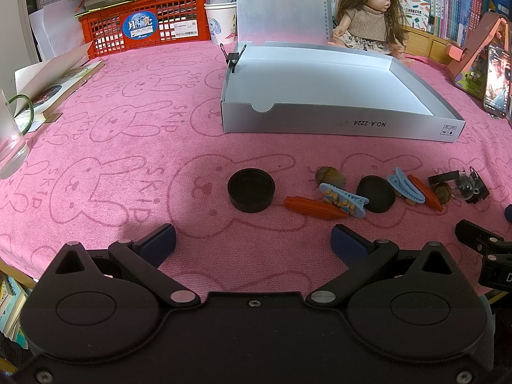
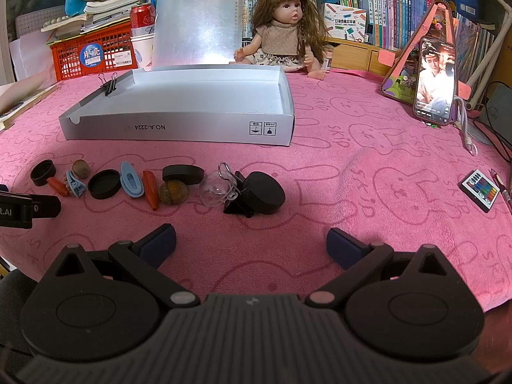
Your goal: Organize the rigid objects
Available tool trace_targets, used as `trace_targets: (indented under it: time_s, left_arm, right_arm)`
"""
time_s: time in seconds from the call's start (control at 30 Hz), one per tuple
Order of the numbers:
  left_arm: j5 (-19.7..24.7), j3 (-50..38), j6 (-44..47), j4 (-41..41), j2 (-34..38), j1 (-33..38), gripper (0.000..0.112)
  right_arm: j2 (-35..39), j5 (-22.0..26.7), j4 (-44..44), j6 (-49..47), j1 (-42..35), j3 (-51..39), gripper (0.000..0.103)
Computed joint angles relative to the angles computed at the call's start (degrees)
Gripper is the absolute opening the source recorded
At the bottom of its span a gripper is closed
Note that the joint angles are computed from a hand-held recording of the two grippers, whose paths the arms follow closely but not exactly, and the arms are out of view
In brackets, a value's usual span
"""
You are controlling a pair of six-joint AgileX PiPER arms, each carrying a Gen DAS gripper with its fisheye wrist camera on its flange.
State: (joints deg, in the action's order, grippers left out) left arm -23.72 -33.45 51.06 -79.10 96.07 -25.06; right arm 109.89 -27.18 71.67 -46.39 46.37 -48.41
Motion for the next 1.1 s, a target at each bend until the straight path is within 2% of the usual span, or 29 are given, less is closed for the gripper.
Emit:
trace_targets:
  time_s: [0.37, 0.53, 0.63, 0.7, 0.8, 0.87, 1.0, 1.1]
  left_arm:
    - [-0.08, 0.04, -0.27, 0.27, -0.01, -0.06, 0.103]
    - [-1.1, 0.52, -3.4, 3.07, 0.3, -0.6, 0.103]
    - [-1.46, 1.39, -5.87, 5.3, 0.43, -0.67, 0.103]
    - [-1.94, 1.88, -7.36, 6.54, 0.41, -0.94, 0.103]
    - [-4.16, 3.79, -14.13, 13.0, 0.49, -1.57, 0.103]
    - [-4.76, 4.24, -15.38, 14.16, 0.47, -1.81, 0.103]
    - [-3.56, 5.16, -18.05, 17.4, -0.72, -0.61, 0.099]
    - [-2.4, 7.11, -27.35, 27.38, -2.66, 1.8, 0.091]
  right_arm:
    - [0.48, -0.76, -2.34, 2.33, 0.23, 0.1, 0.103]
    - [0.25, -0.86, -5.26, 5.07, -0.19, 1.1, 0.103]
    - [0.72, -2.32, -8.52, 9.0, -0.07, 2.21, 0.103]
    - [1.84, -5.33, -11.57, 13.33, 0.82, 2.91, 0.103]
    - [2.38, -7.32, -13.65, 16.05, 1.29, 3.59, 0.103]
    - [2.31, -7.17, -14.69, 16.63, 0.96, 3.76, 0.103]
    - [1.43, -7.88, -19.37, 20.68, 0.58, 5.31, 0.103]
    - [0.5, -11.16, -22.35, 22.69, 0.87, 6.89, 0.1]
